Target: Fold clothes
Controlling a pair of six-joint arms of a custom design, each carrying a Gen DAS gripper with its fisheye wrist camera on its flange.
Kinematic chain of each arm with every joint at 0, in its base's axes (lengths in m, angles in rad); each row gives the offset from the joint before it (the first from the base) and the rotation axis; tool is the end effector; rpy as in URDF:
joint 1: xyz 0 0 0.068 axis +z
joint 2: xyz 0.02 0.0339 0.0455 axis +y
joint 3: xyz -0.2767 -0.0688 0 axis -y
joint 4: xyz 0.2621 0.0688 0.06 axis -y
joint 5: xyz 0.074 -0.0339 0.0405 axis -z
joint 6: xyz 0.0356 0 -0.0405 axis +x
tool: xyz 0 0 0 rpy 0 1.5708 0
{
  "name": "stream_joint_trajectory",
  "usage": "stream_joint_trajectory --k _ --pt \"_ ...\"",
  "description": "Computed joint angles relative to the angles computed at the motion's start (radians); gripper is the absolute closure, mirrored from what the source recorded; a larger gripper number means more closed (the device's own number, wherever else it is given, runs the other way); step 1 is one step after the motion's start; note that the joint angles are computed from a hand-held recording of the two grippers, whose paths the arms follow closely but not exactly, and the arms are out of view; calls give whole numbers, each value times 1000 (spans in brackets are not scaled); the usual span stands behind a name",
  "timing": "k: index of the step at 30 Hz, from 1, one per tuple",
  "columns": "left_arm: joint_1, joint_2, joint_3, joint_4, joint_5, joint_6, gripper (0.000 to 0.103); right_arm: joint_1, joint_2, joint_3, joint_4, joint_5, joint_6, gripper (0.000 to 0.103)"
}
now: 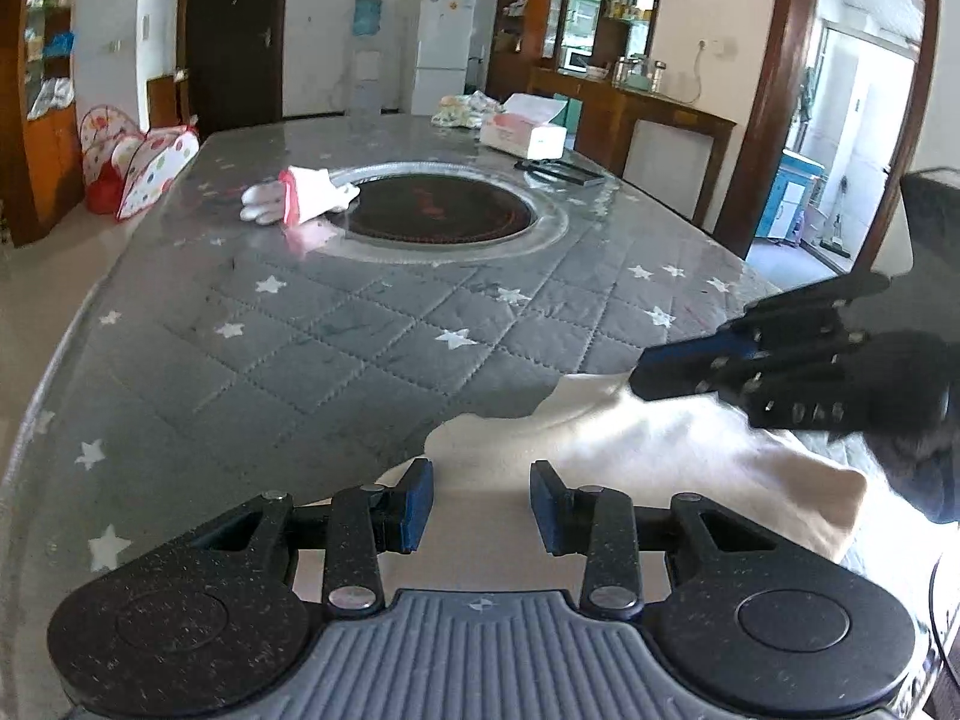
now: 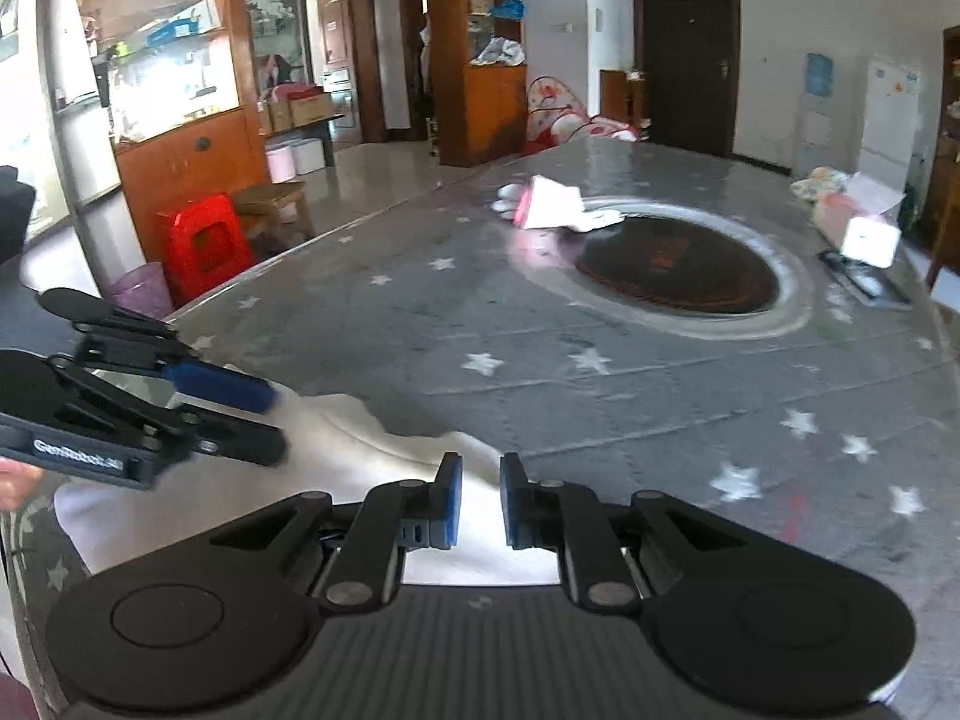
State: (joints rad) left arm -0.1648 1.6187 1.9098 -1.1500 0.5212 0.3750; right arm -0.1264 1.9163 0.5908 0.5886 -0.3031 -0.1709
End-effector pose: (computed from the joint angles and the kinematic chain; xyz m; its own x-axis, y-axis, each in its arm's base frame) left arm 0.3282 -0.0725 0.4432 -0.5253 0.4094 -0.7460 0.7045 0.7009 -0.1115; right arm 0.3143 -0.0292 0.0616 -0.6401 -0.0823 -0.7639 -0.2109 0.9749 0.0717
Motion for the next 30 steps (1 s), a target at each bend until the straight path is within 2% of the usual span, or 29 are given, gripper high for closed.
stream_joint_trajectory --k 7,16,23,30 --pt "-5 0 -27 23 -20 -17 65 26 89 53 20 25 36 90" --pt "-16 -20 -54 48 -46 -24 65 55 11 -9 33 17 9 85" --pt "-23 -22 -62 59 -59 -39 63 84 57 7 45 51 12 84" --pt "-23 -22 -65 62 -57 -49 63 59 -57 -67 -1 20 -16 80"
